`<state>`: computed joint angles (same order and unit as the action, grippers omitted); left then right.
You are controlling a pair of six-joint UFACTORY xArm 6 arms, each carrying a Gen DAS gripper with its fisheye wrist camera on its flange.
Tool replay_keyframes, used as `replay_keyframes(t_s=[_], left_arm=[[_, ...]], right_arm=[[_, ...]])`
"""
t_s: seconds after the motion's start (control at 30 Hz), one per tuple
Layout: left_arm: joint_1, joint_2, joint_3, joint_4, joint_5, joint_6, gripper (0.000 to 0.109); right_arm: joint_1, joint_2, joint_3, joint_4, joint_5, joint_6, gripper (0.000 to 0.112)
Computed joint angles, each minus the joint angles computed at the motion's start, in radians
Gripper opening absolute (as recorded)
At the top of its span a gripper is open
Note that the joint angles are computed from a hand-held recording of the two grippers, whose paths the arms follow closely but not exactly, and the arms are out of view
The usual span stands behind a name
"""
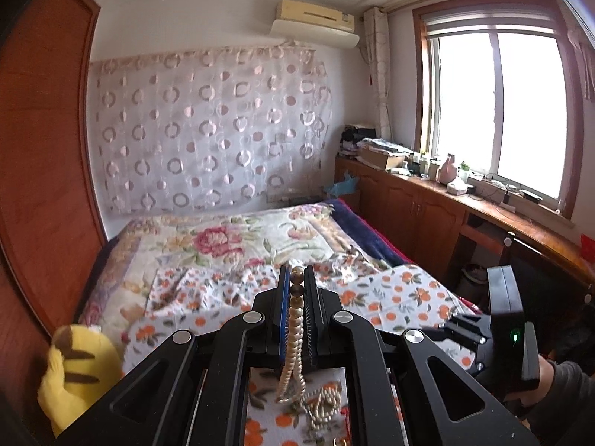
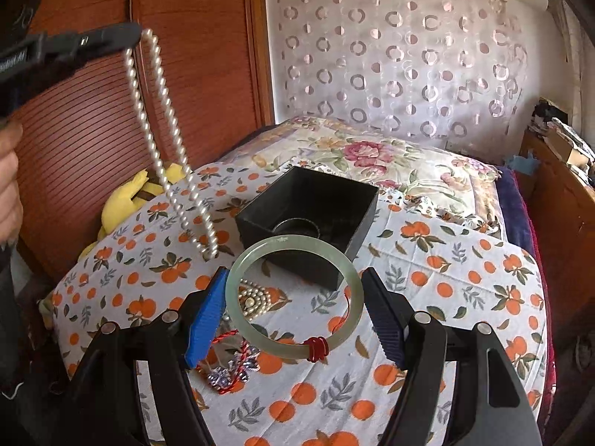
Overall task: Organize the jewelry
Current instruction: 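Carry the pearls with the left tool while the right tool carries the jade bangle to the box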
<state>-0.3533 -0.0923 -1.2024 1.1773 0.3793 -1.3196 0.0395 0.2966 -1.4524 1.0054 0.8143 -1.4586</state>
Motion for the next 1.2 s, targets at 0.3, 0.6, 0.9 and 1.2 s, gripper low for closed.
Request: replay_keyframes(t_s=[0.3,0.6,0.9,1.2], left_arm=[[0.015,0.111,-0.162,-0.116,0.042,0.158,0.007],[0.026,0.232,-0.292,-0.227,0.087,0.283,0.007],[0.047,0.296,-0.332,-0.327,0.082,0.349,0.007],[0.067,0.276,-0.234,-0.316,0.048,0.276,0.018]], right_arm=[[0.015,0.048,-0.087,-0.011,-0.015,0.032,0.074],[0.047,0.096,-0.153,-0.036,-0.041,0.05,0.074],[0.068,0.171,-0.223,-0.081,-0.061,0.121,0.074],[0.105,0.259,-0.321,-0.09,-0.097,0.138,0.074]])
